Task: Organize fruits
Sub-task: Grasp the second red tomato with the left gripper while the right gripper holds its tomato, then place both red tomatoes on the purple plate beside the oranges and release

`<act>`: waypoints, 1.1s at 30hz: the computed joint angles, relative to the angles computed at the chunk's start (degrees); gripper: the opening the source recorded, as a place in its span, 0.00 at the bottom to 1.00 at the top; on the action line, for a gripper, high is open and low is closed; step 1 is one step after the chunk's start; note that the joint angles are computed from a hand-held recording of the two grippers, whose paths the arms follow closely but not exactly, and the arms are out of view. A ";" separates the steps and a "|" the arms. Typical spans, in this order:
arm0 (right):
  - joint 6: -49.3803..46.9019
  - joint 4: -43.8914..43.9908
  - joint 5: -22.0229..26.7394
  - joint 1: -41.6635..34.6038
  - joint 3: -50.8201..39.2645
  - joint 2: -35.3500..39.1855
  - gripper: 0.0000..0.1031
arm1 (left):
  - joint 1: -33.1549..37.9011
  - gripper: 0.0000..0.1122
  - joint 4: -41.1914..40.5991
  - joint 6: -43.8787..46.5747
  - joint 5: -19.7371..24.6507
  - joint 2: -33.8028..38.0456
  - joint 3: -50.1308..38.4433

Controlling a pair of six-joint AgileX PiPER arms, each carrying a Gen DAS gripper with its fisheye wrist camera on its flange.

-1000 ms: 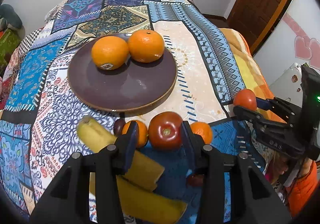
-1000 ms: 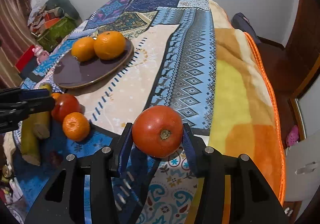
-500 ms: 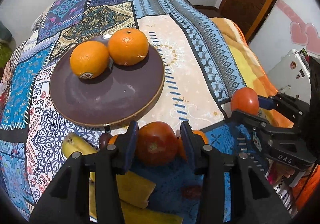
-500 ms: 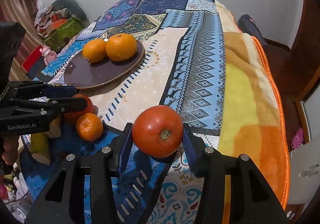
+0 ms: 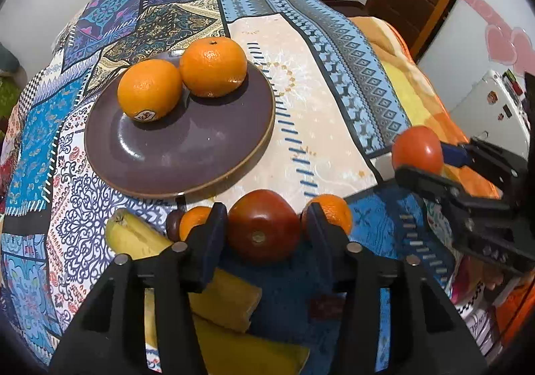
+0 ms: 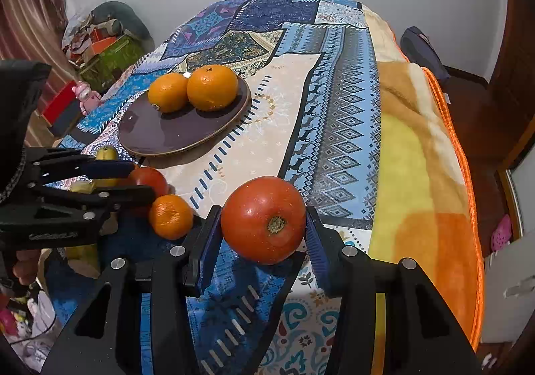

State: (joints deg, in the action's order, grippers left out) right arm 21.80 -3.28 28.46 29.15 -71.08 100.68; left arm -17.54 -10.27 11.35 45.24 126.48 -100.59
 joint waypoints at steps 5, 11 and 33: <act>0.75 -0.62 0.34 0.27 -0.05 -0.52 0.43 | 0.53 0.45 -0.86 -0.27 2.00 2.46 -3.83; 0.92 -0.28 0.39 0.44 -0.20 -0.97 0.43 | 1.12 0.44 -1.77 -0.42 4.98 4.27 -7.19; 2.32 -1.77 1.45 1.89 -2.56 -0.58 0.43 | 0.92 0.42 -4.91 0.64 -0.71 -1.13 1.74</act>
